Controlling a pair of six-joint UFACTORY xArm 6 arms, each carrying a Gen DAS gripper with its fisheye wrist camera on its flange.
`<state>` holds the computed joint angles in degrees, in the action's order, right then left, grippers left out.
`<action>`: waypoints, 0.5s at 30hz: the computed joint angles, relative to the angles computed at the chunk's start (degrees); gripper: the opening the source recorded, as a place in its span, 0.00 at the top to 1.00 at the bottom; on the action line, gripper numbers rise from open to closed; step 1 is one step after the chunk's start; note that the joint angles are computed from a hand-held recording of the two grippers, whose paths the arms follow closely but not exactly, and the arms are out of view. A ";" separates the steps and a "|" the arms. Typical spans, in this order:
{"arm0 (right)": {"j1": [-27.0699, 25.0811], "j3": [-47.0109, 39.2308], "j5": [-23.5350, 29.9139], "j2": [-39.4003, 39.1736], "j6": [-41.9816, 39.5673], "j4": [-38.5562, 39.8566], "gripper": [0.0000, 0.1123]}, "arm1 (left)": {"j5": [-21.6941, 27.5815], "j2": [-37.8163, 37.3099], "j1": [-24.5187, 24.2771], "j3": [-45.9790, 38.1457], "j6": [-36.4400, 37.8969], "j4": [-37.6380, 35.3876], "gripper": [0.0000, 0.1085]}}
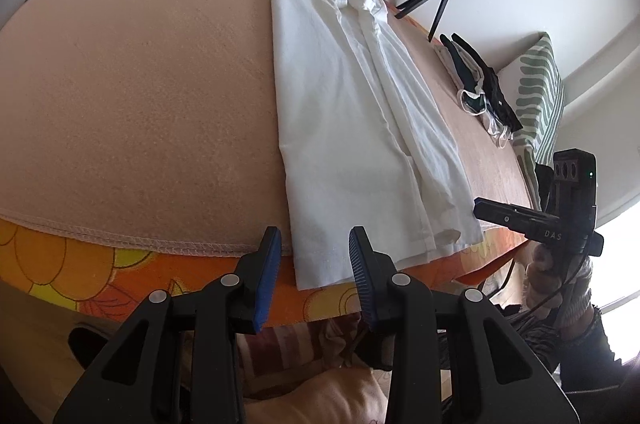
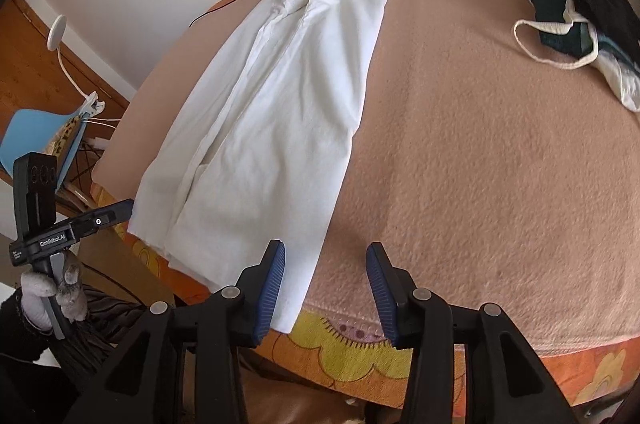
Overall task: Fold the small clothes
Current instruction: 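Move both tools to the hem of the folded strip, then grasp the hem with both tools and fold it toward the collar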
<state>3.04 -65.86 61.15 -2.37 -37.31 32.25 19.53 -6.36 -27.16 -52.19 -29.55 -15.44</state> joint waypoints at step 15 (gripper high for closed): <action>-0.39 2.39 3.51 -1.63 -2.73 5.42 1.00 | -3.44 -0.42 -0.88 0.56 7.85 -9.14 0.97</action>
